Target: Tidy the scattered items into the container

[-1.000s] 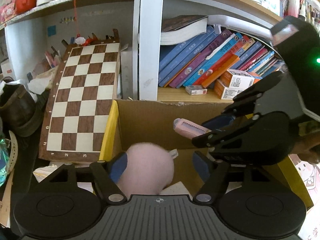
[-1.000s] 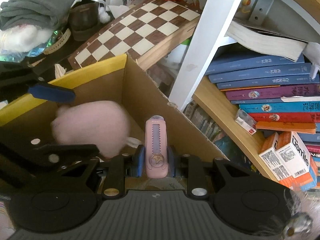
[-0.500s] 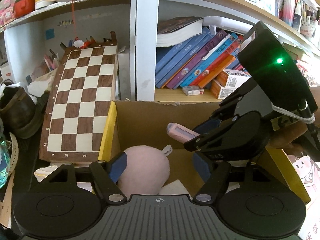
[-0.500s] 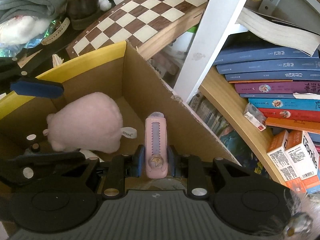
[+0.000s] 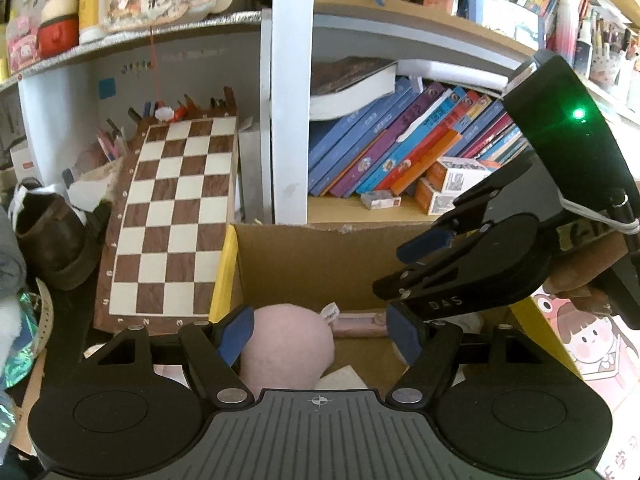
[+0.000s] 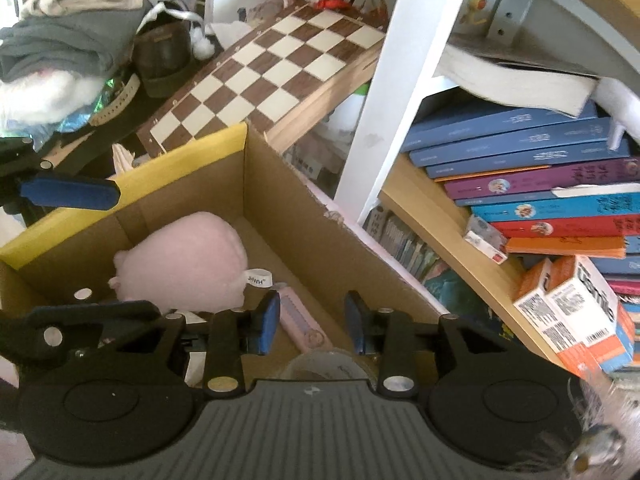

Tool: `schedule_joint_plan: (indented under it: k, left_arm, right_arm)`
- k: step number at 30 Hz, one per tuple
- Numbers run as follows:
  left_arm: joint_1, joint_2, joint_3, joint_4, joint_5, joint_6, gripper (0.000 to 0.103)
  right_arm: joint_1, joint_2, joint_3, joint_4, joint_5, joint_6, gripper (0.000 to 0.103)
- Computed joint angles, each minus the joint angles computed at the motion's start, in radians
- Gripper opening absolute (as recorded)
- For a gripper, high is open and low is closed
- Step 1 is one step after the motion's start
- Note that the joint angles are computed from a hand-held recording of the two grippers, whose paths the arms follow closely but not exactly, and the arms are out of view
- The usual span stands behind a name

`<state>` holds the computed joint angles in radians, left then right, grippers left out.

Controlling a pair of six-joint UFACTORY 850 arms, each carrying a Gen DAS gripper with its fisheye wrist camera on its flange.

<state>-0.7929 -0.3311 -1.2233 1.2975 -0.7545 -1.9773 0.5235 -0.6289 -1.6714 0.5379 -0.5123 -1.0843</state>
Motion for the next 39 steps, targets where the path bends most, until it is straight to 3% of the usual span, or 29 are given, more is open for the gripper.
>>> schedule_joint_plan:
  k: [15, 29, 34, 39]
  left_arm:
    - [-0.104, 0.052, 0.001, 0.022, -0.124, -0.009, 0.075]
    - [-0.199, 0.042, -0.022, -0.006, -0.171, 0.010, 0.076]
    - [-0.224, 0.031, -0.028, -0.044, -0.171, 0.017, 0.076]
    - [-0.246, 0.019, -0.032, -0.074, -0.185, 0.007, 0.076]
  right_arm:
    - [-0.075, 0.283, 0.323, 0.306, 0.103, -0.184, 0.034]
    - [-0.173, 0.550, 0.634, 0.623, 0.179, -0.373, 0.036]
    - [-0.197, 0.626, 0.731, 0.709, 0.199, -0.410, 0.045]
    - [-0.204, 0.676, 0.814, 0.761, 0.273, -0.417, 0.052]
